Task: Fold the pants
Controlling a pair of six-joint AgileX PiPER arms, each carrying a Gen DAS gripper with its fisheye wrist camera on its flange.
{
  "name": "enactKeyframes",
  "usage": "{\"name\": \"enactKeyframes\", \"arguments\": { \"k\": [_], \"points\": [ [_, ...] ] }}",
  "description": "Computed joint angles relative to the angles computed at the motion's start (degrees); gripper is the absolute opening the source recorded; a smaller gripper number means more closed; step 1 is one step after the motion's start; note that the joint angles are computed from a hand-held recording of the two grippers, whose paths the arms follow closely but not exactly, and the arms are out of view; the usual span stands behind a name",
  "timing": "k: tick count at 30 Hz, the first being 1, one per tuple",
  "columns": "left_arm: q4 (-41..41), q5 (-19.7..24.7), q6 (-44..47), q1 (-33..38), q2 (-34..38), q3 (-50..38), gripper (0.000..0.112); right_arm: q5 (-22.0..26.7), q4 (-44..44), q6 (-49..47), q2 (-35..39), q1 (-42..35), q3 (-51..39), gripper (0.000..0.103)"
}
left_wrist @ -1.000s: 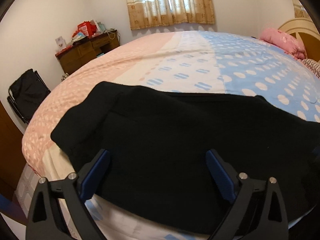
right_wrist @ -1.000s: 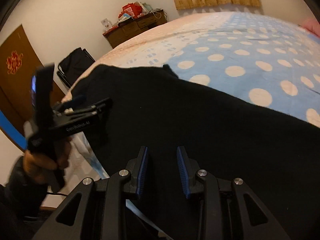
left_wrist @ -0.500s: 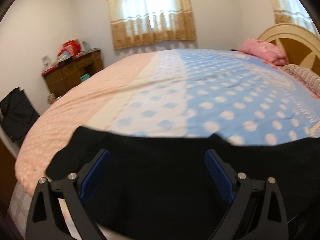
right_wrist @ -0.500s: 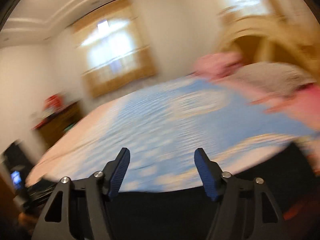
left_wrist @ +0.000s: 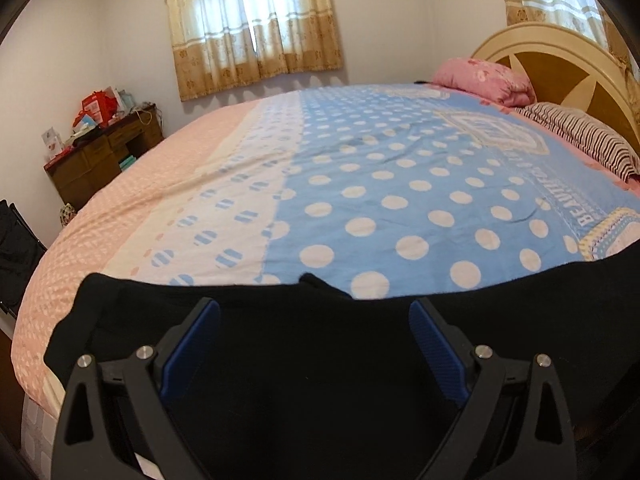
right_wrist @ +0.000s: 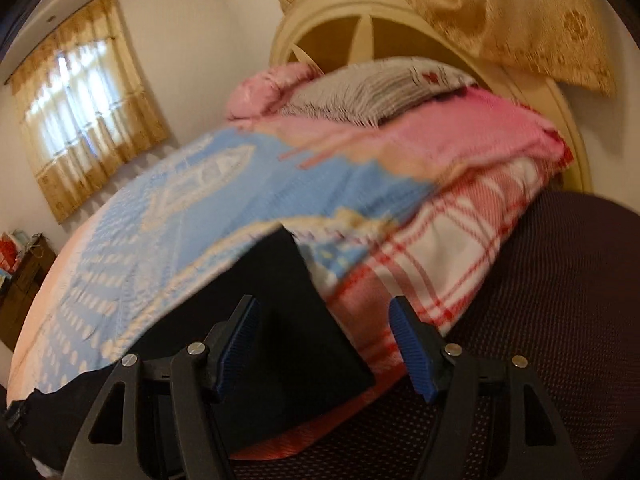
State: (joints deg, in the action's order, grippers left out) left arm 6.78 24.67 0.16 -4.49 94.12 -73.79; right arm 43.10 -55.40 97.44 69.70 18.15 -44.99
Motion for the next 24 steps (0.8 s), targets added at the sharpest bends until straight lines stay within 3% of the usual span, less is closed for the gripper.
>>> {"name": "enactKeyframes", "arguments": {
  "k": [5, 8, 15, 18, 21, 22, 24],
  "points": [
    [1.00, 1.78, -1.40, -1.42, 0.25, 0.62, 0.098, -15.86, 3.22, -0.67, -3.79, -6.23, 7.49, 0.068],
    [1.47, 1.91, -1.99, -2.01, -0.10, 1.34, 0.098, -17.00, 0.07, 2.04, -3.97, -4.30, 8.55, 0.043],
    [0.07, 1.86, -1.47, -1.49, -0.34, 1.70, 0.098, 5.55, 2.35, -2.38, -0.39, 8.55, -1.37, 0.011],
    [-1.35, 1.72, -0.93, -0.46, -0.26, 1.70, 0.098, 13.80, -3.39, -0.56, 0.16, 17.78, -6.36, 0.010],
    [-2.51, 1.68, -0.10, 0.47, -0.08, 1.73, 0.098, 23.50, -8.69, -8.31, 7.60, 27.75, -16.99, 0.009],
    [-2.95, 1.77, 0.14, 0.67, 0.02, 1.67, 0.098, 24.68, -10.30, -10.91, 10.08, 30.26, -20.25, 0.009],
    [-5.13, 1.76, 1.91, 1.25, -0.06, 1.78, 0.098, 21.20, -11.46, -14.14, 13.56, 32.60, -24.57, 0.009]
  ]
}}
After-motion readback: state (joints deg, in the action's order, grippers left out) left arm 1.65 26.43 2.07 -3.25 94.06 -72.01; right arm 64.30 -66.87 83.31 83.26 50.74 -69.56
